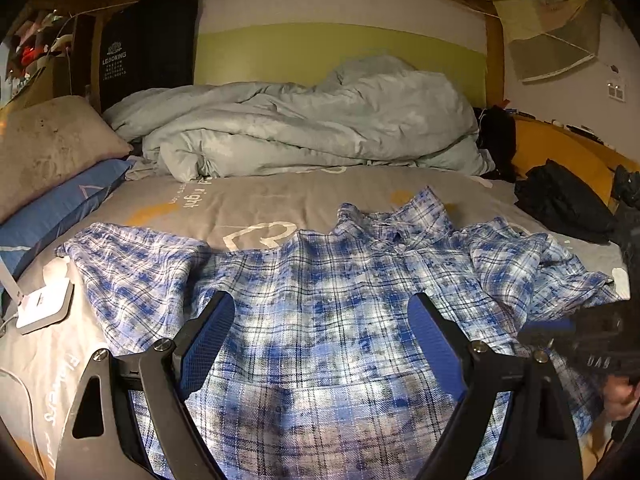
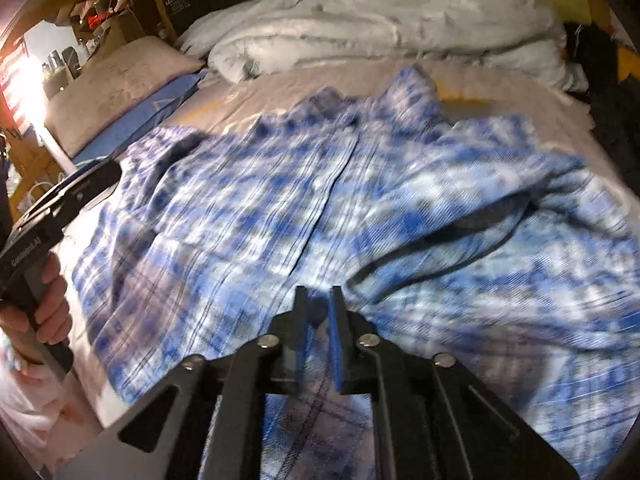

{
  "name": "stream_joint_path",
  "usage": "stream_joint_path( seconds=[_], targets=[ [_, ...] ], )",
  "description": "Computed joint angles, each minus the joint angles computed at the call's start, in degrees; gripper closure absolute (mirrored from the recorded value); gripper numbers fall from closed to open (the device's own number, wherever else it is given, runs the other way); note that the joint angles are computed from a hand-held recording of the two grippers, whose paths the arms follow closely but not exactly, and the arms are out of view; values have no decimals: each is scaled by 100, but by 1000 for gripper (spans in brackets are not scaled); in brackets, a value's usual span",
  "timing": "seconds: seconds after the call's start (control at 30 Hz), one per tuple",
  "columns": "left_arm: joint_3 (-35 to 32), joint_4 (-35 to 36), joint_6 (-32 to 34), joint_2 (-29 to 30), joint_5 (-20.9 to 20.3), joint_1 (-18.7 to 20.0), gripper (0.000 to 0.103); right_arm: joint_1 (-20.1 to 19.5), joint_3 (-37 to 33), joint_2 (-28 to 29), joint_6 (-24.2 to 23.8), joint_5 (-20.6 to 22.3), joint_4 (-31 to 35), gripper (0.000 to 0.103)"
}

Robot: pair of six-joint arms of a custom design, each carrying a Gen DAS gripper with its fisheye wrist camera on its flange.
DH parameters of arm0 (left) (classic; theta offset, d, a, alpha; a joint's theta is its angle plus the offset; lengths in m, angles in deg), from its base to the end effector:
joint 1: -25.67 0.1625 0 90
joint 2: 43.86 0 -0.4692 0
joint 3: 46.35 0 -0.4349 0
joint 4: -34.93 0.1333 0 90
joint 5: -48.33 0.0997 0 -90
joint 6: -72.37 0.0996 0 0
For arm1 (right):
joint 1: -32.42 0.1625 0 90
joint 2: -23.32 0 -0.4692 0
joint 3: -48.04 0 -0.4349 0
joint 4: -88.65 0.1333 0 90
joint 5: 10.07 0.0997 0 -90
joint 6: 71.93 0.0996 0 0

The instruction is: Fold large clothes

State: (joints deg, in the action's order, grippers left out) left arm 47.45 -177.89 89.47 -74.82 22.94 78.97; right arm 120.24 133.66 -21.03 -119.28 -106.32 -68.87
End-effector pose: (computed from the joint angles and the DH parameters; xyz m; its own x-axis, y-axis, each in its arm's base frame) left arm -0.2320 -0.6848 0.0819 -0.6875 -0.2366 -0.6866 0.5243 0.4925 -0.6947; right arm 0.0921 -0.7997 0.1589 -0.6969 -0.6010 0.3915 -0.7061 0.6704 -0.2278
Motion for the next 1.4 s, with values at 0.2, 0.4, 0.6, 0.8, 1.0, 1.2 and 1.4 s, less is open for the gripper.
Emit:
stream_joint_path(
  seconds=[0.2,0.4,0.6,0.8,1.0,1.2,1.4],
  targets=[
    [-22,35,-15,18,2,12,16,-106,-327,21,849,230,-500,71],
    [-29,251,-215,23,-35,46,16,-233,-1013,237,1504,251,-523,69],
    [-43,288,-193,47,-31,52,16,-362,-1736,576,1980,402,188,72],
    [-59,146,-112,54,-24,47,16,-315,-1282,448,1253,822,-558,100],
    [-19,89,-233,4,-69,47,16,-130,-506,59,-44,1252,-91,100],
    [-10,-106,-48,17,-59,8,16,32,-3,102,-1099,562,144,100],
    [-39,-199,132,63,-69,-10,16,52,-35,92,-935,154,145,97]
  ],
)
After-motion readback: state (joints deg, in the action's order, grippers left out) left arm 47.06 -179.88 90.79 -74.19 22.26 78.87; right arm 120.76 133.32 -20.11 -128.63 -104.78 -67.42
